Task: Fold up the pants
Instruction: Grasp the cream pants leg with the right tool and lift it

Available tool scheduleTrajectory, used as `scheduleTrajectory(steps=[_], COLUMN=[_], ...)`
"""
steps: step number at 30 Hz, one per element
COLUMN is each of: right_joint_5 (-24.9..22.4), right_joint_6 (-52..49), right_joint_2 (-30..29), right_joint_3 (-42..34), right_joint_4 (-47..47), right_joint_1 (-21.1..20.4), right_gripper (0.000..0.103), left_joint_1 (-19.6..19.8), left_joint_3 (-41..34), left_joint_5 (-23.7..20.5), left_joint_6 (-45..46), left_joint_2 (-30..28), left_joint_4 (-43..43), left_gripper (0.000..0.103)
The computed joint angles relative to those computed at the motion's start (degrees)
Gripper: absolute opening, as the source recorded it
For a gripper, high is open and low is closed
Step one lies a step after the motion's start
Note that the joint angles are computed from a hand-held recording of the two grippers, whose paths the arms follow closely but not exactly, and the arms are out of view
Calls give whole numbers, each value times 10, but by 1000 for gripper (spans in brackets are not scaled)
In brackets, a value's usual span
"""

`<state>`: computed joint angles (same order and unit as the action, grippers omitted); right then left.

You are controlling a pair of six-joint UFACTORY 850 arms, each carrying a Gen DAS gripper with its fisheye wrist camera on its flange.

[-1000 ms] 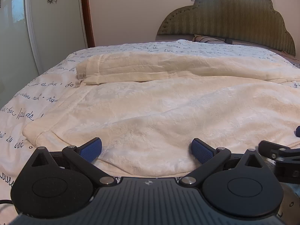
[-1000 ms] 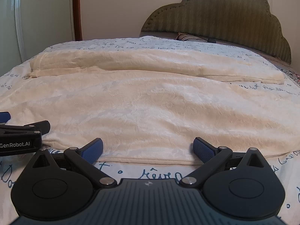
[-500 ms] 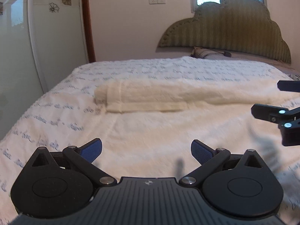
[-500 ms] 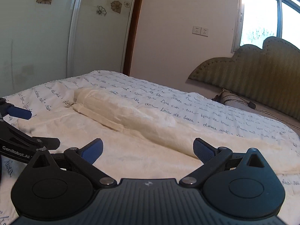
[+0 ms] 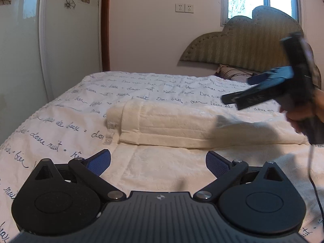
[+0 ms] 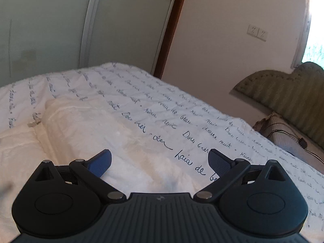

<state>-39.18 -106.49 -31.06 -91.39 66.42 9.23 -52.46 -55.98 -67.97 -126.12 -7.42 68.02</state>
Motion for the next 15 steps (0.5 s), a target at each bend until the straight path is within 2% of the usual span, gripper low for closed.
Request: scheduleTrajectory(steps=[3, 4, 5, 7, 9, 10, 12, 13, 14, 15], right_joint_5=[-27, -46, -69, -112, -194, -212, -238, -238, -215, -184], right_joint_6=[125, 169, 200, 271, 346, 352, 326, 304, 273, 225], right_joint_2=[-79, -105, -132, -180, -240, -253, -254, -245, -222, -188], right_joint_3=[-106, -144, -183, -256, -346, -364, -362, -348, -309, -257], right_joint_4=[-93, -128, -153, -213, -263, -261, -233, -221, -210, -190], right_joint_1=[19, 23, 26, 34, 36, 34, 26, 24, 23, 22], right_gripper=[96, 91, 77, 66, 66, 67, 50, 25, 11, 11], left_joint_1=[8, 10, 11, 13, 18, 21, 30, 35, 40, 48], left_joint_3=[9, 10, 10, 9, 11, 12, 14, 16, 18, 21], left_joint_5=[17, 18, 13, 2, -2, 1, 12, 15, 21, 32], left_joint_6=[1, 2, 3, 6, 9, 11, 14, 10, 5, 0], left_joint_2=[9, 11, 10, 8, 11, 14, 24, 28, 33, 40], left_joint_4=[0, -1, -2, -5, -6, -4, -1, 3, 9, 15], left_gripper=[99, 99, 99, 100, 100, 100, 100, 100, 101, 101])
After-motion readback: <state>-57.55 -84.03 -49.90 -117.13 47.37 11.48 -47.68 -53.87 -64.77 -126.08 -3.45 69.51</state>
